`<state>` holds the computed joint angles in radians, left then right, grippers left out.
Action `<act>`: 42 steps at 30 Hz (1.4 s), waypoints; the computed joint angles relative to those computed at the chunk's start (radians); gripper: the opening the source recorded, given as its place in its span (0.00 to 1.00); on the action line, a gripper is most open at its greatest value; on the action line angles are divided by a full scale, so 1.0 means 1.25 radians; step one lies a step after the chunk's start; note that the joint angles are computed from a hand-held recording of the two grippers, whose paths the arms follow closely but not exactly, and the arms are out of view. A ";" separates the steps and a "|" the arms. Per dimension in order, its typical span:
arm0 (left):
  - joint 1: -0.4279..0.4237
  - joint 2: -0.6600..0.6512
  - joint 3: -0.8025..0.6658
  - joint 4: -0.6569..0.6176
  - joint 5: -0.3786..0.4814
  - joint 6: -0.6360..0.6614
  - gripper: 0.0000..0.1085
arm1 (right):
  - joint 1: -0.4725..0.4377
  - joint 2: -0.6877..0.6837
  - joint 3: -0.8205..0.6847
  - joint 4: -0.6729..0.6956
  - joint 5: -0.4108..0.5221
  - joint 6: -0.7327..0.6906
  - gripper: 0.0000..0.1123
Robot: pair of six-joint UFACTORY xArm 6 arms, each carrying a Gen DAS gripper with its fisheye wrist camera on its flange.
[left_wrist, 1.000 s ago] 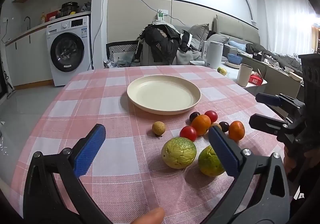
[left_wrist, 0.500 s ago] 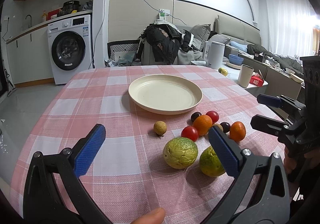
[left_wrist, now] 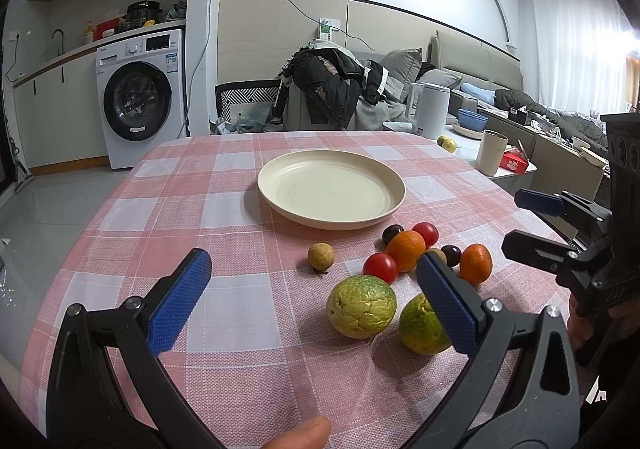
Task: Organize fruits
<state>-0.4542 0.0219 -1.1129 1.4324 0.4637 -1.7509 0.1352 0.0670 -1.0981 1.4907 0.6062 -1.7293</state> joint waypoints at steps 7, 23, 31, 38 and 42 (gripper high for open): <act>0.000 0.000 0.000 0.000 0.000 0.000 0.94 | -0.001 0.001 -0.001 -0.001 0.000 -0.001 0.92; 0.000 0.000 0.000 0.000 0.000 0.002 0.94 | -0.008 0.001 0.001 -0.002 0.007 -0.002 0.92; 0.002 -0.005 0.004 0.000 -0.001 -0.001 0.94 | -0.001 -0.003 0.009 -0.026 0.001 0.012 0.92; 0.012 -0.006 0.006 0.000 -0.023 0.002 0.94 | -0.015 -0.011 0.015 0.027 0.033 -0.026 0.92; 0.015 0.000 0.003 -0.015 -0.030 0.018 0.94 | 0.003 -0.008 0.011 0.011 -0.009 -0.018 0.92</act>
<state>-0.4350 0.0213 -1.1097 1.4139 0.4256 -1.7280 0.1393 0.0564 -1.0840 1.5044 0.5948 -1.7514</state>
